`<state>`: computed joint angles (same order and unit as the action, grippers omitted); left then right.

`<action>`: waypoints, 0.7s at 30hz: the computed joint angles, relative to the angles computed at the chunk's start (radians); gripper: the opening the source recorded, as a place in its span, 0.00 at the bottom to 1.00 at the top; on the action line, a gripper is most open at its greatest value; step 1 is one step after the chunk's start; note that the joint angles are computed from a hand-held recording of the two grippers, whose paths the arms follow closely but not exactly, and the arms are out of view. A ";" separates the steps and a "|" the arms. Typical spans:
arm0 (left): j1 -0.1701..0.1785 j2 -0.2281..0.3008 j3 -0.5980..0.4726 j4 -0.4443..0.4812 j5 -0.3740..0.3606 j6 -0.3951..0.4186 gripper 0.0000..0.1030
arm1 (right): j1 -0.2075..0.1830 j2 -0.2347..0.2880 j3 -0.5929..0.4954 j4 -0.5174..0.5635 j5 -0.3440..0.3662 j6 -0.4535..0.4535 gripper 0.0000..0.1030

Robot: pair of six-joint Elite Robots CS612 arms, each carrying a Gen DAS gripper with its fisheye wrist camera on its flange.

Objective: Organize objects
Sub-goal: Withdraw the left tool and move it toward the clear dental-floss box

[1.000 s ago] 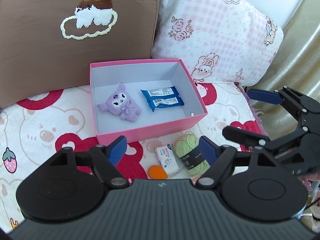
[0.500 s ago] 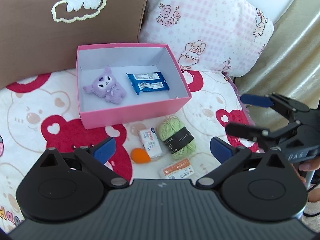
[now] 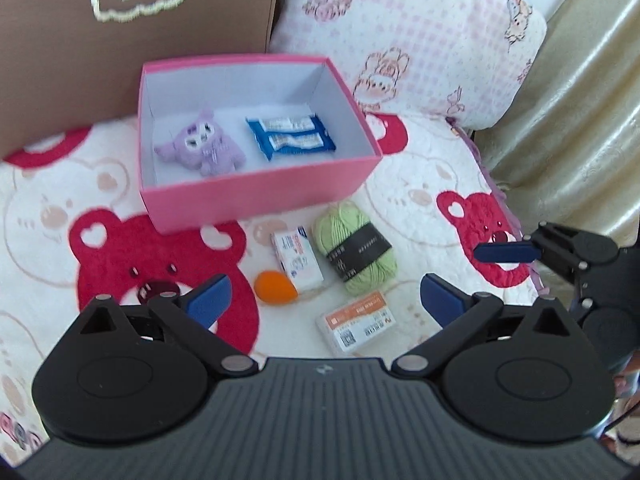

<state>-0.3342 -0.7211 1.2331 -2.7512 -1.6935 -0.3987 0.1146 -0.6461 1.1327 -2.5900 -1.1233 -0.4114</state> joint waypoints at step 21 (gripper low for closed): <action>-0.016 0.081 0.001 -0.061 0.002 -0.080 0.99 | 0.043 0.069 0.005 -0.098 -0.145 0.015 0.96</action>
<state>-0.3505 -0.6402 1.2345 -2.8119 -1.6911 -0.4786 0.1578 -0.5772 1.1380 -2.6881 -1.2684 -0.3960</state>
